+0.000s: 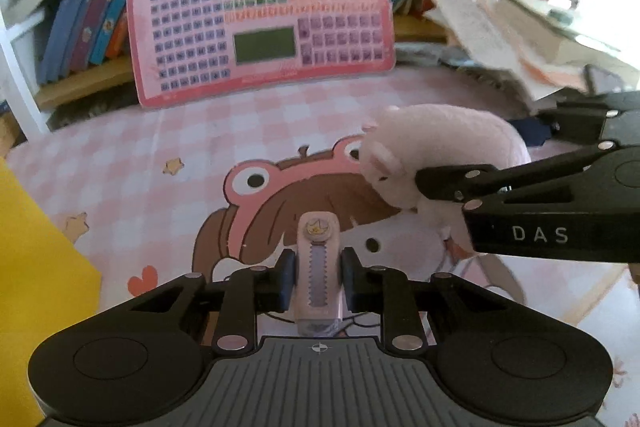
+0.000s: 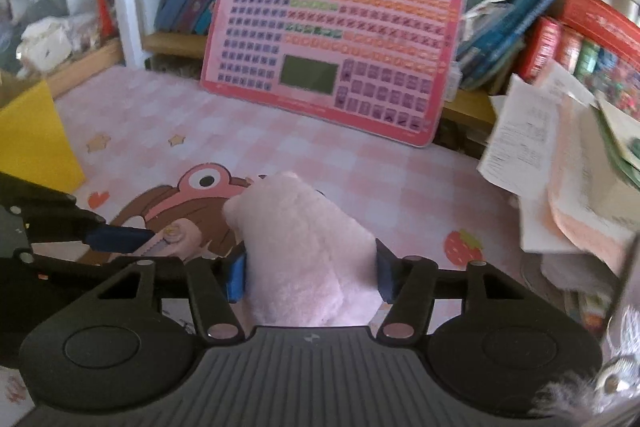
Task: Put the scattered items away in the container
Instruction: 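Lift the toy stick and plush pig and carry them toward the yellow box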
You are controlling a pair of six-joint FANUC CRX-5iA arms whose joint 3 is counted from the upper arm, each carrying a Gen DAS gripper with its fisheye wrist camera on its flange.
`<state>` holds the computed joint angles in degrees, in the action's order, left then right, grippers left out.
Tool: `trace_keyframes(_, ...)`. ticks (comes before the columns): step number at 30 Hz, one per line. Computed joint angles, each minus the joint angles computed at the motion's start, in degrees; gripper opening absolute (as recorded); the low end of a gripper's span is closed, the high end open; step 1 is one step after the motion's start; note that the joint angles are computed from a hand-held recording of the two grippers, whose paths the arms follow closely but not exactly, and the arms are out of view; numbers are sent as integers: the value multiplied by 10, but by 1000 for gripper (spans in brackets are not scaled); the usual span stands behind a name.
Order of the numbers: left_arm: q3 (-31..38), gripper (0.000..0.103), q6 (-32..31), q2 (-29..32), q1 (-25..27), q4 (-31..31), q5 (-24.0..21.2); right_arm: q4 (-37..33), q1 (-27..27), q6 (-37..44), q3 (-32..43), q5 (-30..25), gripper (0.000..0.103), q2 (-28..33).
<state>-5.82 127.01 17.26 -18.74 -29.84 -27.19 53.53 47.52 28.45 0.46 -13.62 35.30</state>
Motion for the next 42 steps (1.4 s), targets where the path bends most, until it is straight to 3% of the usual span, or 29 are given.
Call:
trace_keyframes(3, -27, 23, -5, -25, -2, 5, 23, 10, 1, -43, -36, 16, 58, -29)
trace_keyframes(4, -40, 23, -40, -35, 4, 41, 25, 46, -2, -80, -54, 26, 58, -40)
trace_keyframes(10, -101, 23, -65, -102, 3, 77, 32, 400, -52, -416, -157, 84, 58, -102)
trace_keyframes(12, -129, 23, -71, -131, 4, 95, 34, 460, -58, -475, -179, 87, 58, -120)
trace_keyframes(14, -156, 23, -74, -159, 6, 111, 38, 455, -51, -482, -200, 88, 58, -137)
trace_keyframes(21, -231, 23, -80, -249, 2, 131, 32, 262, 27, -359, -257, 37, 58, -190)
trace_keyframes(24, -262, 23, -104, -288, 4, 149, 32, 225, 60, -345, -276, 10, 58, -212)
trace_keyframes(34, -410, 23, -312, -449, 51, 344, 56, 184, 173, -428, -321, -90, 59, -272)
trace_keyframes(39, -479, 23, -429, -534, 82, 439, 40, 185, 224, -465, -313, -158, 59, -274)
trace_keyframes(42, -518, 23, -495, -600, 111, 494, 9, 168, 260, -483, -306, -196, 59, -272)
